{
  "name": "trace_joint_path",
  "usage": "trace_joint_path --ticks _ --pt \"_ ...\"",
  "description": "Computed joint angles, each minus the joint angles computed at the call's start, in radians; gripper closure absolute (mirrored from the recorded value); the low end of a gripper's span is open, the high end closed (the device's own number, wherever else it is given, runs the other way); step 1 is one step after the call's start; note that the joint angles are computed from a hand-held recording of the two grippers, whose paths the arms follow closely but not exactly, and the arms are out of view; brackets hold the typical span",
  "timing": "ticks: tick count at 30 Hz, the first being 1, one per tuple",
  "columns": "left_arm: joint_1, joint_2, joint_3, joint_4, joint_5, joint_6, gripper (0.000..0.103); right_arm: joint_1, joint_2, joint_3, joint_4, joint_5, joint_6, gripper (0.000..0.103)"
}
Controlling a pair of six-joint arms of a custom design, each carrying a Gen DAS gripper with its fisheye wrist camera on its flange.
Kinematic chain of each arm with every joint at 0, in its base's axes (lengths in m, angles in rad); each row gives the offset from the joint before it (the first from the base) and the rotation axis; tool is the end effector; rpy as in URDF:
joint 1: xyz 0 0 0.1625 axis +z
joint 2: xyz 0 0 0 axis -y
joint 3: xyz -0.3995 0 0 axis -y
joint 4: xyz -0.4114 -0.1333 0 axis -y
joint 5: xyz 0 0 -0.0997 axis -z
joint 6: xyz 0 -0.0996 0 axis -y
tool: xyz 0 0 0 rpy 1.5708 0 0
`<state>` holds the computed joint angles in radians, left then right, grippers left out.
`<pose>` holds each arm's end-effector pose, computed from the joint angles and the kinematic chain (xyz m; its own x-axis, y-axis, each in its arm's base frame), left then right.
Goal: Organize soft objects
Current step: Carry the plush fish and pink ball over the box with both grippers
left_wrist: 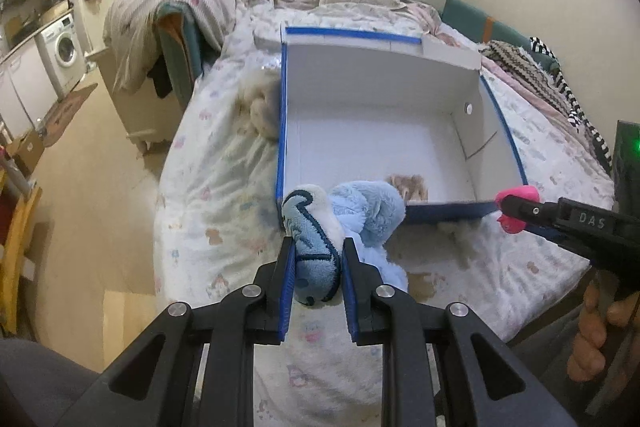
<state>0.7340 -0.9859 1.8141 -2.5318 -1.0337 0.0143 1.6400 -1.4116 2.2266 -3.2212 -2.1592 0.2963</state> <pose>-0.3287 -0.5447 0.1209 -0.6152 0.6020 -0.5090 0.7448 0.6554 -0.1252 0.1106 -0.4673 0.2759 -0.8344 0.5331 0.1396 0.2062 0.5370 -0.8180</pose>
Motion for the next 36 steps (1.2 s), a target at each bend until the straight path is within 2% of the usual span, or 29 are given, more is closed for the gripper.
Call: trace_joint_path --ticks 6,11,19,25,28,36 --pt "-0.006 0.064 -0.123 0.009 -0.011 0.025 0.084 0.006 0.015 -0.084 0.046 0.007 -0.053 0.065" --pt "-0.002 0.172 -0.277 0.03 -0.015 0.063 0.084 0.003 0.051 -0.184 0.099 -0.018 -0.095 0.065" --pt "0.025 0.362 -0.497 0.09 0.006 0.087 0.084 -0.055 0.125 -0.296 0.155 -0.018 -0.137 0.065" --pt "0.052 0.446 -0.526 0.073 0.025 0.096 0.084 -0.117 0.158 -0.308 0.216 0.032 -0.083 0.065" --pt "0.056 0.477 -0.532 0.068 0.048 0.11 0.083 -0.123 0.181 -0.328 0.251 0.029 -0.083 0.065" --pt "0.079 0.509 -0.56 0.134 0.036 0.092 0.082 -0.144 0.199 -0.35 0.342 0.042 -0.057 0.065"
